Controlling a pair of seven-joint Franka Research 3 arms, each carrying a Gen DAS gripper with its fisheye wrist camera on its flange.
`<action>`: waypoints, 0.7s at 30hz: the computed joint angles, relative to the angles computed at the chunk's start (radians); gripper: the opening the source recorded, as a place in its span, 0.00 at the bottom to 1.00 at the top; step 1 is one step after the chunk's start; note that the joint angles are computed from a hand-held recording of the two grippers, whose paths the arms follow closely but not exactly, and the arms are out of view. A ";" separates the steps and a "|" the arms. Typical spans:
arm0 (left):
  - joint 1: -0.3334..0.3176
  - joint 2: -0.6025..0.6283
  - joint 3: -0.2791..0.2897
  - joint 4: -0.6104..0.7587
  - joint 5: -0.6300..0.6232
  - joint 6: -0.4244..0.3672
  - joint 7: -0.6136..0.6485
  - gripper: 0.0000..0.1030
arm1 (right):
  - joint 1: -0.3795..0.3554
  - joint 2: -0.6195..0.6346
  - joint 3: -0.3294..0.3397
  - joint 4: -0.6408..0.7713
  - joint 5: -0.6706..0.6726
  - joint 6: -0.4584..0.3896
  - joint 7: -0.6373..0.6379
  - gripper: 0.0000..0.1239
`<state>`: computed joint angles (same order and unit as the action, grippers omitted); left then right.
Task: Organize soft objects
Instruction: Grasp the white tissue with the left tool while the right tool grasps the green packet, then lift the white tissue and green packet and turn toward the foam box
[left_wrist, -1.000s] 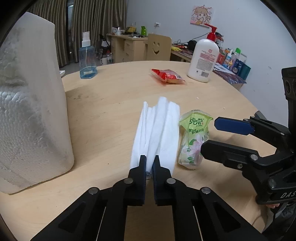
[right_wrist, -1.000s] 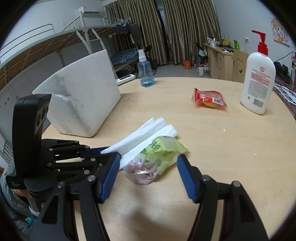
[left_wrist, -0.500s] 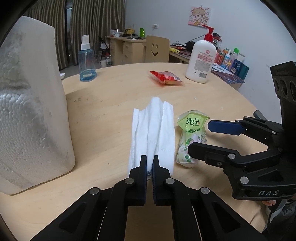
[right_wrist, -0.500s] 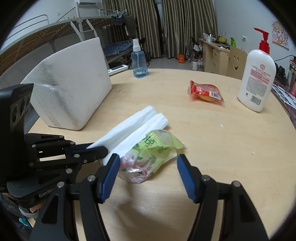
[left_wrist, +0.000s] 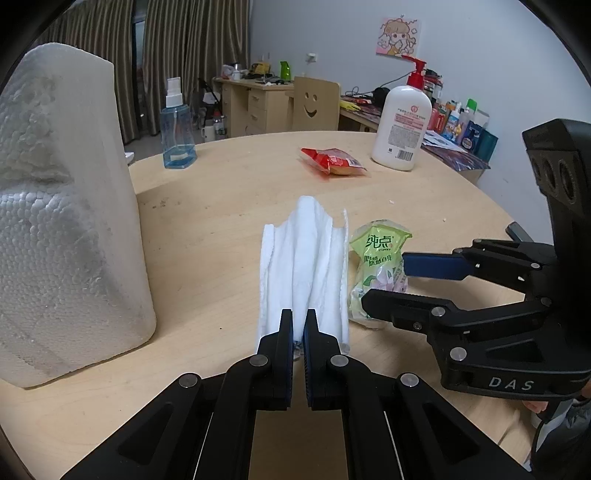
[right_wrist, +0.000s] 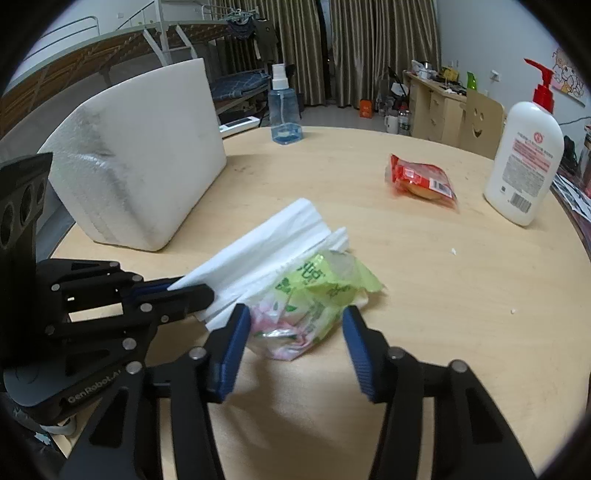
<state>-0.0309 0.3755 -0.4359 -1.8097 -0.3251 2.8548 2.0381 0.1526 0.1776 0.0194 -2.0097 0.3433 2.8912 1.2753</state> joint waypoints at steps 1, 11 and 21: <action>0.001 0.000 -0.001 0.000 0.000 0.000 0.001 0.05 | -0.008 0.001 0.008 0.003 0.021 -0.011 -0.015 0.44; 0.006 -0.005 -0.006 -0.011 0.001 0.019 0.005 0.05 | -0.014 -0.015 -0.011 -0.022 0.045 0.009 -0.021 0.24; 0.013 -0.012 -0.015 -0.019 -0.003 0.026 0.021 0.05 | -0.042 -0.049 0.024 -0.056 0.172 0.043 -0.125 0.24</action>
